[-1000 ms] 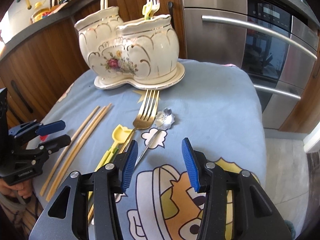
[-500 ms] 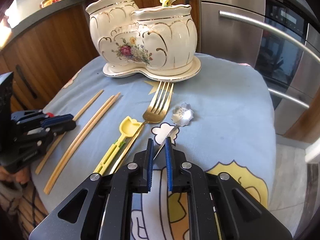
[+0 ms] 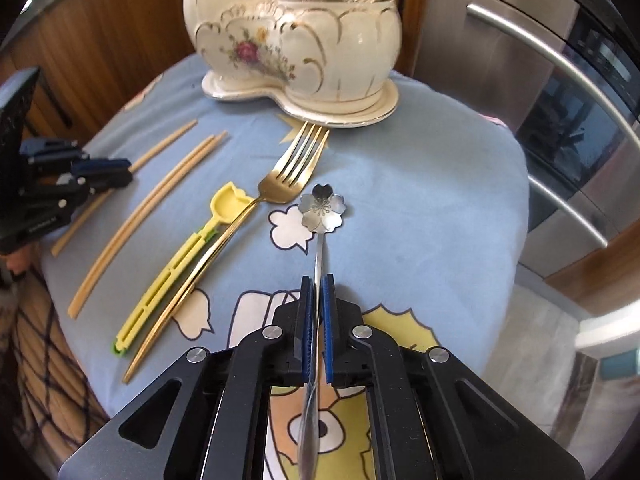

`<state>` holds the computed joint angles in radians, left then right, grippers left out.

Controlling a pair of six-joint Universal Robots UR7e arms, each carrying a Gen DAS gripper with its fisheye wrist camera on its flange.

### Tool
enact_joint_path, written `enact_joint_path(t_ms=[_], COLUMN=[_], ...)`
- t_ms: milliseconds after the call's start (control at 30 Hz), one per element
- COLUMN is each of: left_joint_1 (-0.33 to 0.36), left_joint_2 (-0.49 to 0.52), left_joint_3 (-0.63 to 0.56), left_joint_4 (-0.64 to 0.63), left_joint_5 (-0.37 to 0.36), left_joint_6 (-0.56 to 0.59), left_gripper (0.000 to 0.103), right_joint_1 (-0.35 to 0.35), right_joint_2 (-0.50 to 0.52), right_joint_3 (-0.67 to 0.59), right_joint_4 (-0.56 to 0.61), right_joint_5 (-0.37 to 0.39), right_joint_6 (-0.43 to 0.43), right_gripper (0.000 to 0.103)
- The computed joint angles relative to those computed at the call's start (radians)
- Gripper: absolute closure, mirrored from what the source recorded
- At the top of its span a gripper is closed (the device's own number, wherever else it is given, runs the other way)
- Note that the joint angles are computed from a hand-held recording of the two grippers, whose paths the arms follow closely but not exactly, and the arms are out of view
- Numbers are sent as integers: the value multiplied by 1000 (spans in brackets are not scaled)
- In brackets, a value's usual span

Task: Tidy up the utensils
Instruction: 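Grasp a wooden chopstick with the left tool while the right grasps the silver flower-head spoon, then lift and carry the chopstick to the tall holder with left tool while right carries spoon to small holder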

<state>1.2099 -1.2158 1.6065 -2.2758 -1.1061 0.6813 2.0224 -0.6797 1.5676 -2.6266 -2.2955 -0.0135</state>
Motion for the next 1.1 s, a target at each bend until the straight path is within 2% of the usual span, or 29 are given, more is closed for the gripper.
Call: enact_joint_path(t_ms=[333, 433, 567, 700, 833, 933, 1100], left_joint_1=[-27, -33, -40, -40, -30, -20, -9], left_joint_2=[61, 92, 113, 112, 100, 71, 27], left_joint_3=[-145, -205, -241, -243, -222, -186, -162], left_joint_4=[288, 388, 449, 454, 399, 335, 228], left_joint_5=[91, 108, 121, 118, 92, 60, -41], left_joint_6=[-12, -28, -49, -52, -42, -28, -39], left_gripper=[93, 93, 93, 93, 97, 97, 97], right_joint_1=[-13, -11, 1, 17, 17, 18, 22], right_joint_2=[27, 55, 84, 101, 85, 61, 18], right_joint_3=[-186, -255, -299, -300, -242, -180, -90], right_joint_4=[407, 520, 586, 559, 441, 316, 83], right_joint_5=[38, 28, -8, -34, -28, -29, 5], right_joint_6=[78, 95, 105, 99, 82, 58, 12], right_gripper=[94, 93, 94, 97, 99, 99, 99])
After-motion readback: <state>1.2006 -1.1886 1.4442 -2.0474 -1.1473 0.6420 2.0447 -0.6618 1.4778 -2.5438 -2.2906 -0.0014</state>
